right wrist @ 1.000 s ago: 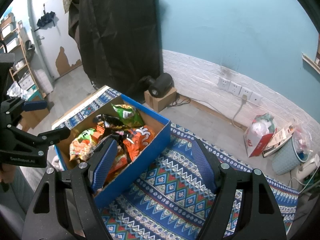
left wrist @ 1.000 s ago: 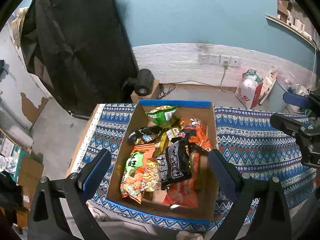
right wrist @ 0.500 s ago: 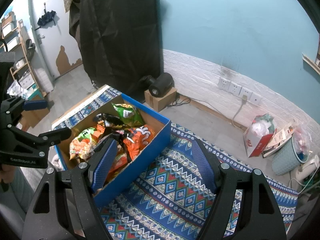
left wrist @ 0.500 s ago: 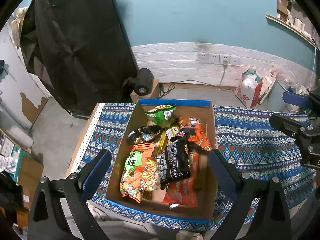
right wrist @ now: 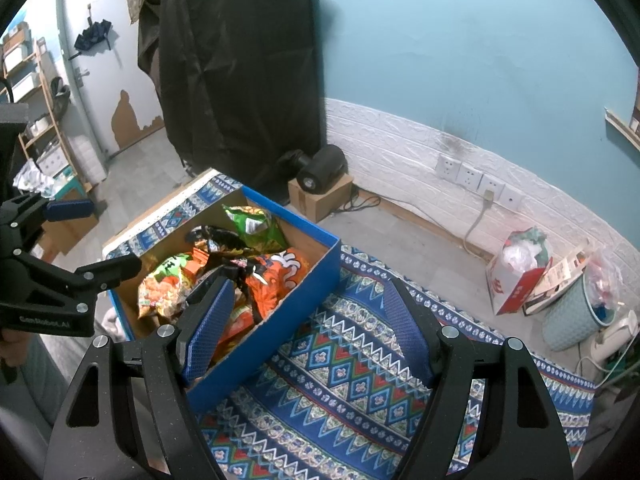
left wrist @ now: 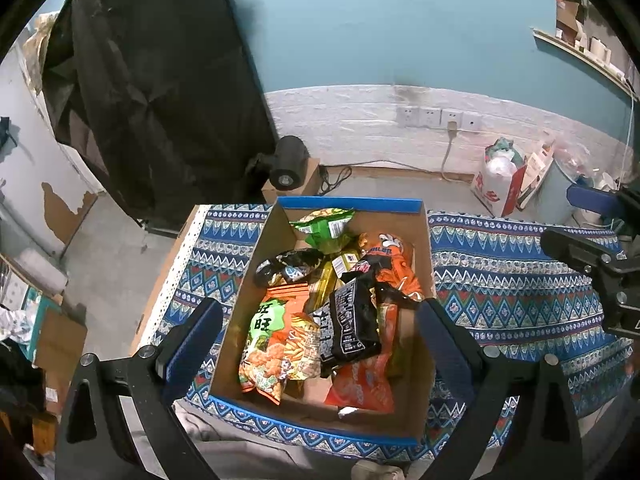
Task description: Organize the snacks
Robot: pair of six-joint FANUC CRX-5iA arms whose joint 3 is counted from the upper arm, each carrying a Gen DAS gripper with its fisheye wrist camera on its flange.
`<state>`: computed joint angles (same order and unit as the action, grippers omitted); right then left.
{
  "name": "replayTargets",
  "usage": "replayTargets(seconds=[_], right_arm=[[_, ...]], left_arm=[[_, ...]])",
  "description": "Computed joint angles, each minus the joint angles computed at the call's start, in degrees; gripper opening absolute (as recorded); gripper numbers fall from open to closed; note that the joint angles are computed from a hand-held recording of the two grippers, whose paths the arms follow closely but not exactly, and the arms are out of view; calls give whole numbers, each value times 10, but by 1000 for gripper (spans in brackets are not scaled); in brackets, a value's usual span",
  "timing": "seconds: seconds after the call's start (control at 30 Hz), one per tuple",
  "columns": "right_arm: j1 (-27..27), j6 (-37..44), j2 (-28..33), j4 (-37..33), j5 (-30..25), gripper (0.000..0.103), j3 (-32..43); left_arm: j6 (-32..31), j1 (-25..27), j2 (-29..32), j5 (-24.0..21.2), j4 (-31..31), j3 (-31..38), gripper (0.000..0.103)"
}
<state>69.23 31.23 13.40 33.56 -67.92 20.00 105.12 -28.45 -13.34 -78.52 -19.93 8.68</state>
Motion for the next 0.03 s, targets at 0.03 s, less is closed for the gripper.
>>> replayTargets(seconds=[0.03], right_arm=[[0,0,-1,0,0,76,-1]], left_arm=[[-2,0,0,1,2,-1,98]])
